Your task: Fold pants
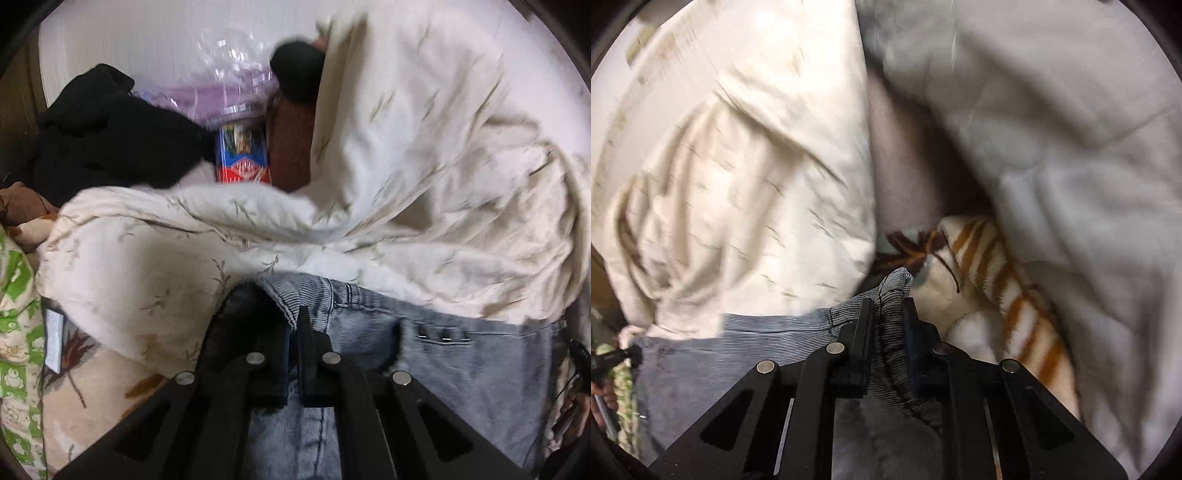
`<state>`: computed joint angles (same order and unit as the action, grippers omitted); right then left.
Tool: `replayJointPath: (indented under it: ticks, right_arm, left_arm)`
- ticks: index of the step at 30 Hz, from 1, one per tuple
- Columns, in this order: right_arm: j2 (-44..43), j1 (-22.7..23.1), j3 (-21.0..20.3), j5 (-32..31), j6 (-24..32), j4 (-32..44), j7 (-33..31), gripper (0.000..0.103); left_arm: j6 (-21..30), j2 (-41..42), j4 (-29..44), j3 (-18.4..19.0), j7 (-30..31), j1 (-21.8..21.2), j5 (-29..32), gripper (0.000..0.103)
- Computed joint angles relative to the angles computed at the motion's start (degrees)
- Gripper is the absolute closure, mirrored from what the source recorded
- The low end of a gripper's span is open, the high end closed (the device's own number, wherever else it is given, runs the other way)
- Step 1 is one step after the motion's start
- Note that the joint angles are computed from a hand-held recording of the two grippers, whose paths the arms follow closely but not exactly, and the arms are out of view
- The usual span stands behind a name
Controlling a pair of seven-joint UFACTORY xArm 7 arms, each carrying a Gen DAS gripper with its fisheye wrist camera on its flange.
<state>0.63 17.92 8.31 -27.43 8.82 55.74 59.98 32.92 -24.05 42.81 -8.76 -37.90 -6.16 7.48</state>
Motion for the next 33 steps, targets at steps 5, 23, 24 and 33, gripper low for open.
replayJointPath:
  ticks: [5, 23, 24, 33]
  right_arm:
    - [-14.1, -0.5, 1.3, 4.2, -3.1, -9.3, 0.2, 0.090]
    - [-37.2, 7.9, 2.8, 25.6, 3.5, -28.0, -4.5, 0.079]
    - [-33.5, 7.3, 3.3, 26.4, 3.0, -25.1, -4.9, 0.072]
    - [-0.4, -0.2, 8.9, 18.3, 11.0, 6.2, 0.8, 0.039]
  left_arm:
    - [1.7, -12.9, -4.0, 2.6, 4.7, -3.1, -4.6, 0.099]
    - [27.7, -74.3, -34.2, -7.3, -2.7, -14.5, -18.7, 0.099]
    - [27.9, -75.2, -34.9, -7.9, -3.8, -15.2, -18.8, 0.099]
    - [28.4, -78.9, -37.4, -6.3, -3.2, -17.7, -14.4, 0.099]
